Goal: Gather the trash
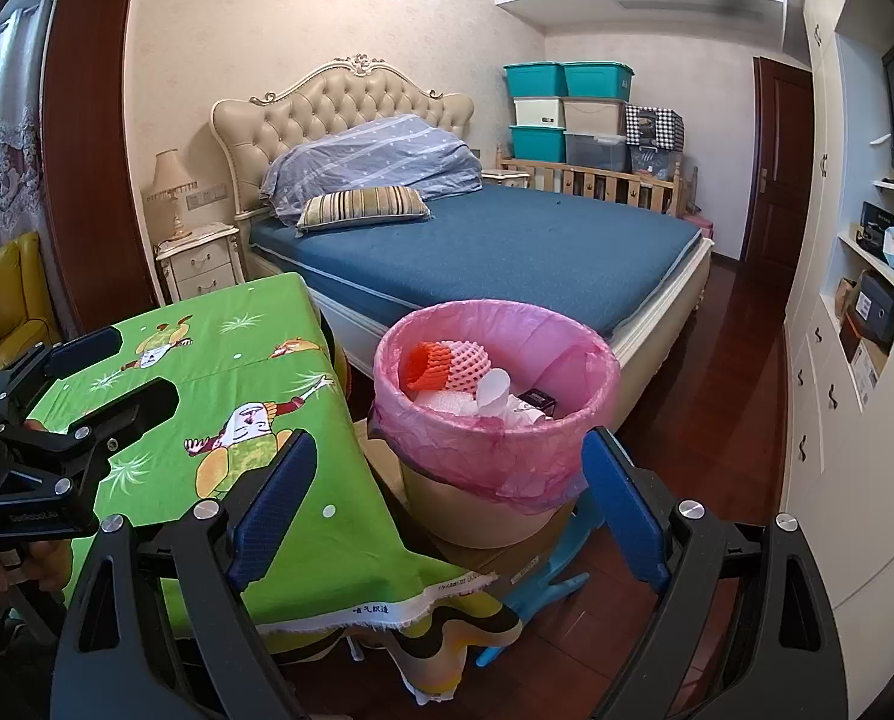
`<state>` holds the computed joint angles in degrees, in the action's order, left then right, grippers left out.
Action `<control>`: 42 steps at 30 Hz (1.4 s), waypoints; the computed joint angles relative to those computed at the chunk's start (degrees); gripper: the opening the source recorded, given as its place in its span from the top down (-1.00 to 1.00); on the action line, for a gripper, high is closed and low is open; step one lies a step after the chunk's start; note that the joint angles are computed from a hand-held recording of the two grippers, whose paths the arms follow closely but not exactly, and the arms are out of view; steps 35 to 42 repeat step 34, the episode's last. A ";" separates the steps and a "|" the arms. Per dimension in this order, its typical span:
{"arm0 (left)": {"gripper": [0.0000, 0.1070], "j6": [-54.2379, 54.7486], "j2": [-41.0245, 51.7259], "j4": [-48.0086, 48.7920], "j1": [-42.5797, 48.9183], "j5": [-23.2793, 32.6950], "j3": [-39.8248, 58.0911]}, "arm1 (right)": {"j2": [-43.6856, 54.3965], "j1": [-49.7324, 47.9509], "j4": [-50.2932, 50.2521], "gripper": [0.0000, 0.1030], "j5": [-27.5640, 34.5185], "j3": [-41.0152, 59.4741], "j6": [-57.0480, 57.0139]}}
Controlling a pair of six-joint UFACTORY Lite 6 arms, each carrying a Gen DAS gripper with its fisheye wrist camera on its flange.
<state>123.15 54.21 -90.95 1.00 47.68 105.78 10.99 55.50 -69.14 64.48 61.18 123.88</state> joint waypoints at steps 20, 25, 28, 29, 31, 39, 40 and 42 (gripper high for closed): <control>-0.84 -0.98 0.73 0.70 0.24 0.71 0.69 | 0.64 0.07 -0.07 -0.65 -0.25 0.06 0.61; -0.84 -1.73 0.86 0.97 0.13 0.99 0.81 | 1.50 -0.22 -0.16 -0.65 -0.94 0.26 1.38; -0.84 -3.52 1.71 1.86 0.39 1.33 2.50 | 2.44 -0.34 -0.05 -0.65 -1.27 1.06 1.22; -0.84 -4.43 2.13 2.55 0.53 1.48 3.41 | 2.84 -0.41 -0.08 -0.65 -1.43 1.50 1.07; -0.84 -3.33 1.97 2.01 1.23 1.80 3.28 | 3.59 -0.82 -0.32 -0.65 -2.10 2.46 0.74; -0.84 -2.26 2.30 2.16 2.77 1.28 4.38 | 6.16 -2.27 -0.92 -0.65 -4.32 5.50 -0.16; -0.84 -2.26 2.30 2.16 2.77 1.28 4.38 | 6.16 -2.27 -0.92 -0.65 -4.32 5.50 -0.16; -0.84 -2.26 2.30 2.16 2.77 1.28 4.38 | 6.16 -2.27 -0.92 -0.65 -4.32 5.50 -0.16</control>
